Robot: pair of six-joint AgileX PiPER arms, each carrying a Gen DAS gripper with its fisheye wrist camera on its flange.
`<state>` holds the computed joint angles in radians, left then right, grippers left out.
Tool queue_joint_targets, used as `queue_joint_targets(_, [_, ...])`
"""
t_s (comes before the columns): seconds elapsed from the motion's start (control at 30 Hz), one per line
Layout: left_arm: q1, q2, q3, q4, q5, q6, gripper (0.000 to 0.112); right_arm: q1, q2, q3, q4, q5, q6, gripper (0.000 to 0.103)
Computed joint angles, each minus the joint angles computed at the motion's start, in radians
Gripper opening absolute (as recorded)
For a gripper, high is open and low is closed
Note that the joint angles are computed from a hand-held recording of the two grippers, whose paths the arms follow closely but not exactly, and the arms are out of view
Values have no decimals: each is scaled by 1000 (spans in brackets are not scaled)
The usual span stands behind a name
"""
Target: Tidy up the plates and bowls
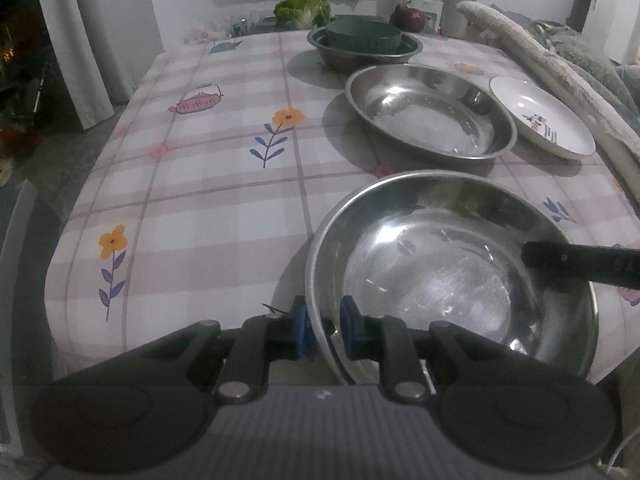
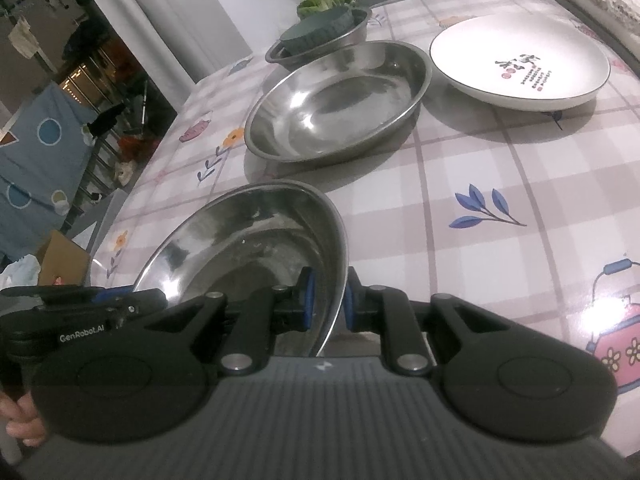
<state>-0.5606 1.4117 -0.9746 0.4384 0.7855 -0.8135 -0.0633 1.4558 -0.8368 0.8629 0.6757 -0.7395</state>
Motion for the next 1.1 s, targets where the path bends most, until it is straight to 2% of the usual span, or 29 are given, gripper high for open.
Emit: queue_joint_targets(1.1, [-27,-25,-63,54,47,-30,19,-28,-42,-37,25,37,-6,15])
